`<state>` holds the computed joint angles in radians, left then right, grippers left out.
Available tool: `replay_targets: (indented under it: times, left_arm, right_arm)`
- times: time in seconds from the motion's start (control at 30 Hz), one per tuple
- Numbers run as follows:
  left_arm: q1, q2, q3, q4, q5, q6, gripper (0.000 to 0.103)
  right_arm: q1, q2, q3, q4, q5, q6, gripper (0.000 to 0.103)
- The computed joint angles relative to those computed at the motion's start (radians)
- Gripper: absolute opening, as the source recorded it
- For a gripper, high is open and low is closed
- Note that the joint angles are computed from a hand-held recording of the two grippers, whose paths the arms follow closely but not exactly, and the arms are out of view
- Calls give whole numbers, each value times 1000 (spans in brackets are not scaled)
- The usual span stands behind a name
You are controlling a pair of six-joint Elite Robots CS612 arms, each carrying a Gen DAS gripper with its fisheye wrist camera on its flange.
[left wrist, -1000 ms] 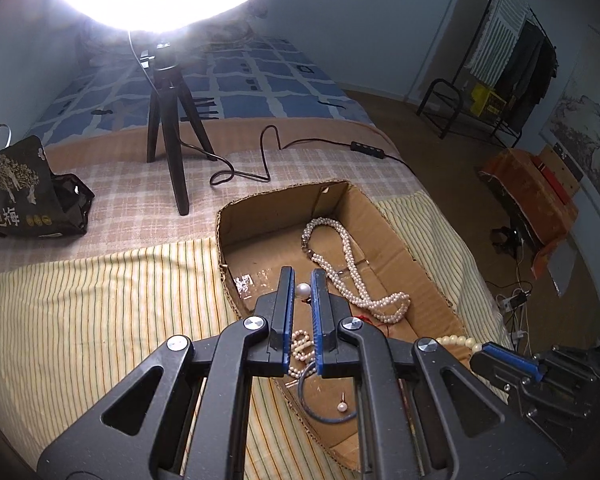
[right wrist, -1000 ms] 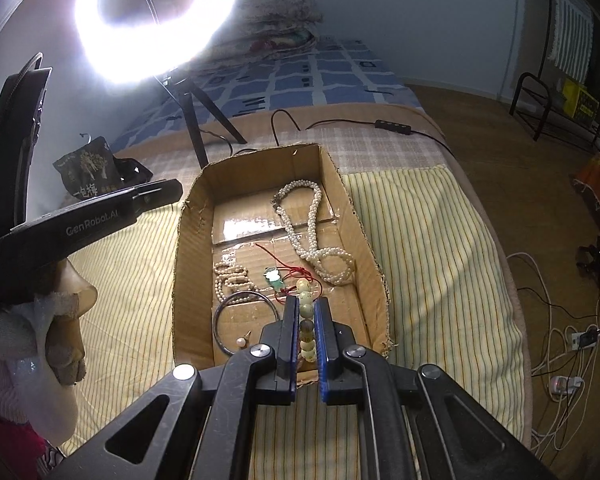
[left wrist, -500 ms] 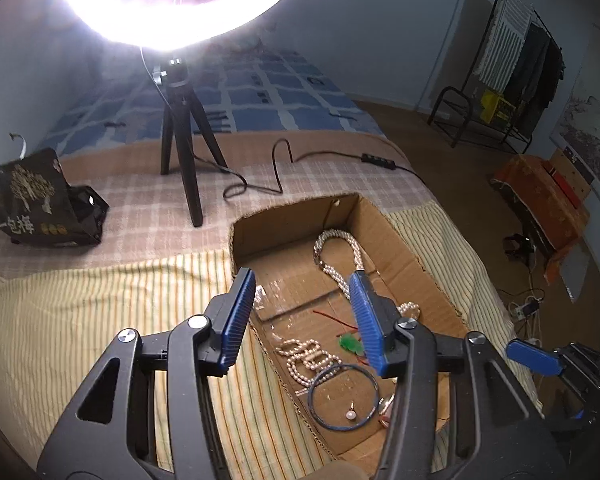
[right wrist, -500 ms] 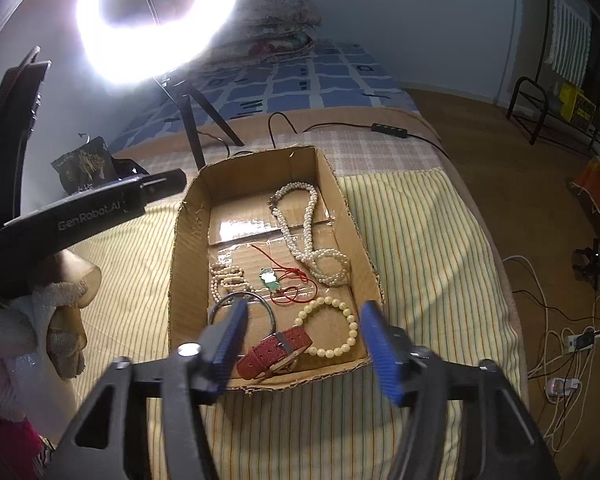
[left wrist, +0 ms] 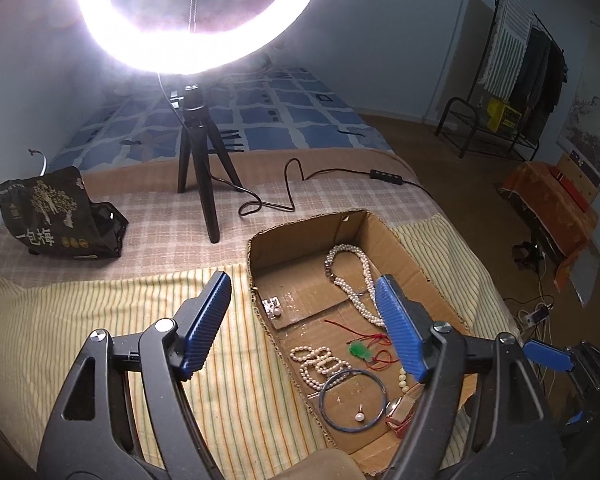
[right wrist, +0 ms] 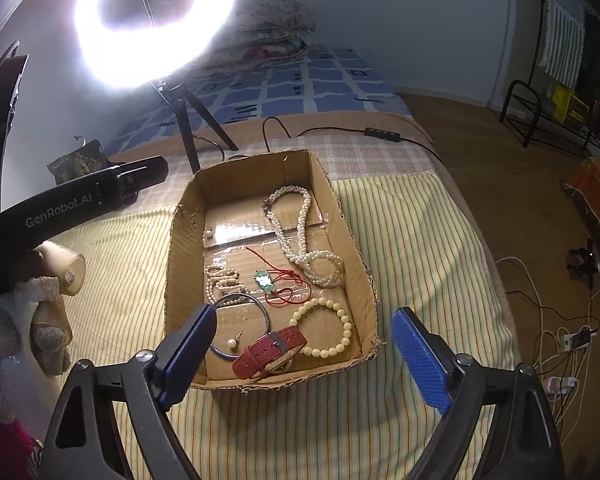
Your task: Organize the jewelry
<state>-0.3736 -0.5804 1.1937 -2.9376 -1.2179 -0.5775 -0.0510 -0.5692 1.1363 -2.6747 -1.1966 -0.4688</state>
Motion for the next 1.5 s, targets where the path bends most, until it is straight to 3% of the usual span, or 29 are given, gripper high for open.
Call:
replay_targets:
  times: [0.3, 0.67, 1.13, 1.27, 1.43, 1.5]
  left_arm:
    - [-4, -24, 33, -5, 11, 12, 77]
    - [-17, -86, 132, -79, 69, 23, 77]
    - [-47, -168, 283, -186, 137, 53, 83]
    - [-59, -186, 318, -210, 150, 72, 83]
    - [-72, -207, 363, -249, 162, 92, 85]
    - [-77, -214, 378, -263, 165, 98, 90]
  right_arm:
    - [0, -13, 22, -33, -12, 9, 93]
    - [-10, -51, 86, -131, 5, 43, 93]
    - [-21, -100, 190, -368, 6, 87, 93]
    - [-24, -111, 220, -462, 11, 120, 102]
    - [-23, -124, 256, -557, 5, 123, 102]
    - [-24, -128, 266, -581, 6, 121, 103]
